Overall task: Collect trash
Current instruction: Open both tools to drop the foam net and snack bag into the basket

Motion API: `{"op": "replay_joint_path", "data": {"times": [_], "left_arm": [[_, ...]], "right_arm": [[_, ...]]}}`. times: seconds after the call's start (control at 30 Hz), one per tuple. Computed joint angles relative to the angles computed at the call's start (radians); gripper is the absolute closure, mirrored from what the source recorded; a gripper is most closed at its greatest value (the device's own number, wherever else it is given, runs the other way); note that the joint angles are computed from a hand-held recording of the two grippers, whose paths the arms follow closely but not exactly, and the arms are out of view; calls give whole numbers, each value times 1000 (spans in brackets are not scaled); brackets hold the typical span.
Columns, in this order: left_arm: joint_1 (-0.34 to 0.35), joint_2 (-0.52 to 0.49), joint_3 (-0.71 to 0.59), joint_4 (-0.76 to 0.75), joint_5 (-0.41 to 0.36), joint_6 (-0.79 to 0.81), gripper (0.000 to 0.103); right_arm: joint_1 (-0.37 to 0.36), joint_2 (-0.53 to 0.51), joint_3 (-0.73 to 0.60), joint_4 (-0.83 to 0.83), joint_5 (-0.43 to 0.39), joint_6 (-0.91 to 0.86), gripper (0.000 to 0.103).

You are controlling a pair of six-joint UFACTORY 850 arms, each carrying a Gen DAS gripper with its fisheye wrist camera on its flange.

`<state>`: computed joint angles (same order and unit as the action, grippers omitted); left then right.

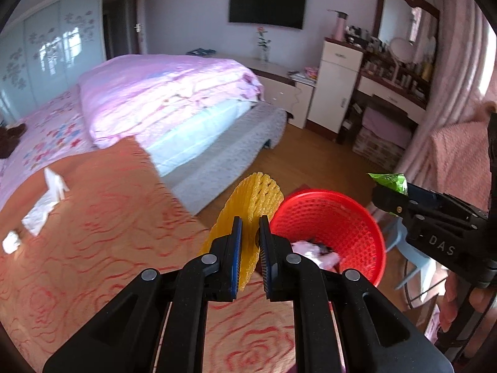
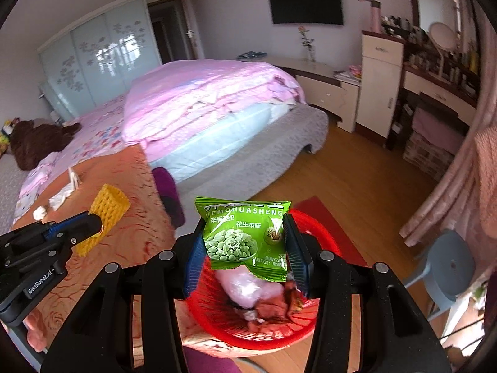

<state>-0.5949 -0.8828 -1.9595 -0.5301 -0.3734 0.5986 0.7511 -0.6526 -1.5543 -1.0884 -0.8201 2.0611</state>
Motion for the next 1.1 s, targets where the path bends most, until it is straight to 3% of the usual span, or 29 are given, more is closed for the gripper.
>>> {"op": "replay_joint_path", "data": {"times": [0.3, 0.57, 0.7, 0.83, 1.1], "left_arm": [[-27, -97, -122, -12, -128, 14, 92], [-50, -197, -249, 60, -242, -30, 92], [-54, -206, -253, 76, -251, -25, 79], [-58, -197, -233, 87, -230, -25, 58], [-45, -140, -148, 70, -163, -8, 46]], "right_arm": [[-20, 35, 98, 13, 31, 78, 57], [-42, 36, 129, 38, 110, 106, 57], [-47, 23, 117, 64, 123, 81, 52], [-51, 18, 116, 78, 128, 77, 47], [-43, 29, 124, 57, 99, 108, 41]]}}
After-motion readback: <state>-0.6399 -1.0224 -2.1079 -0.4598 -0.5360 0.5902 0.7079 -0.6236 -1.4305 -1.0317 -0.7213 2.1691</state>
